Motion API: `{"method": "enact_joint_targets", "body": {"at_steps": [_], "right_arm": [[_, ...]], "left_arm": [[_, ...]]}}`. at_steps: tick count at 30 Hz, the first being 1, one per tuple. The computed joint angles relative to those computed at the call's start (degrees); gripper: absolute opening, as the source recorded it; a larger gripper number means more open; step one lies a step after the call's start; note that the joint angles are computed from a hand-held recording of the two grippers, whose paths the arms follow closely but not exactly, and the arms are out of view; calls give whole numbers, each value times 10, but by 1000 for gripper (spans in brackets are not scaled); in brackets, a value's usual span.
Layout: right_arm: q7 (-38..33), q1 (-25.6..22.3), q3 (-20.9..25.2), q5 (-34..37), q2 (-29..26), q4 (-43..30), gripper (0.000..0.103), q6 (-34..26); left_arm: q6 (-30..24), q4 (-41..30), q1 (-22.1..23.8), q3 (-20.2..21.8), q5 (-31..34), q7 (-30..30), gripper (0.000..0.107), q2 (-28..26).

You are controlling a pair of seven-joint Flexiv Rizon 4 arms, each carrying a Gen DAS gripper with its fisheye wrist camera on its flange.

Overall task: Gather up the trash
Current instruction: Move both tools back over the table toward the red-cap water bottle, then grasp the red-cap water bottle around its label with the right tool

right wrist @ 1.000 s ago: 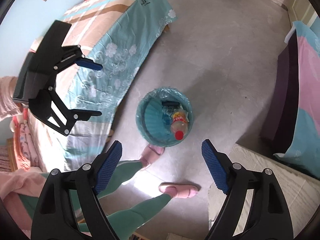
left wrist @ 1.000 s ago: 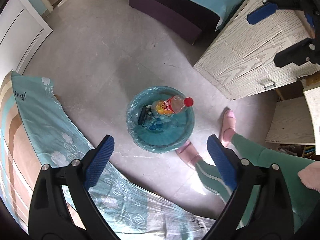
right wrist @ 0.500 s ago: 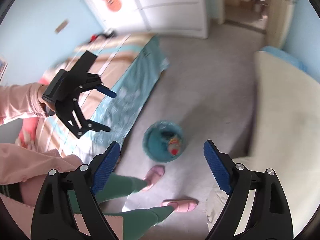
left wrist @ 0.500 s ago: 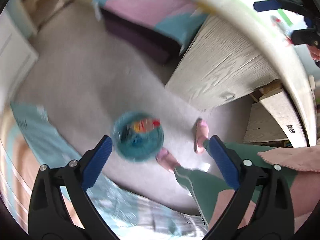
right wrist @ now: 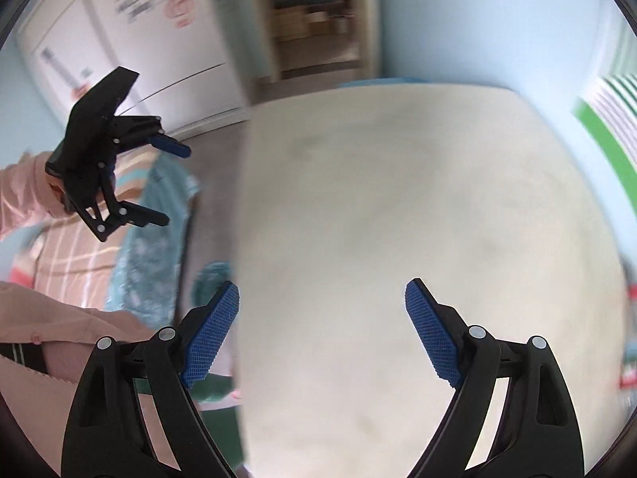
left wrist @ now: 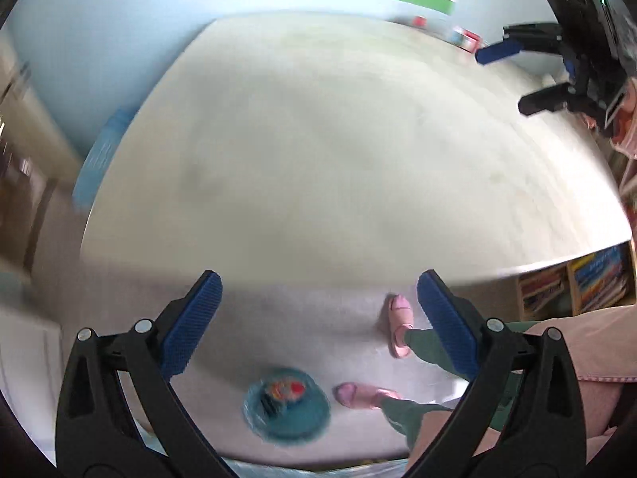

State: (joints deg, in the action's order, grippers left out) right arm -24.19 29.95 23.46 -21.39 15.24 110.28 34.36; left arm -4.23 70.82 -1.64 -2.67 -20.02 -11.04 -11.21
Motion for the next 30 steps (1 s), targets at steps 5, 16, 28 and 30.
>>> {"method": "enact_joint_targets", "body": {"at_steps": [5,16,28,30], "right_arm": [[20,-25,11,38,139,86,85,-75],[-25,-95,-3,93,338,172,85,-232],[-175,-196,-104,65,453,286,85,-226],[-199,-216,-121,55,457,307,85,-206]], "left_arm": [[36,23,-66,-40,-5,-11,96,1],[124,-22,-217,-101,33,-110,96,-86],[6,-331,-348,-104,93,-119,96,-304],[-22,-400,-371,-92,99,-129,96,-348]]}}
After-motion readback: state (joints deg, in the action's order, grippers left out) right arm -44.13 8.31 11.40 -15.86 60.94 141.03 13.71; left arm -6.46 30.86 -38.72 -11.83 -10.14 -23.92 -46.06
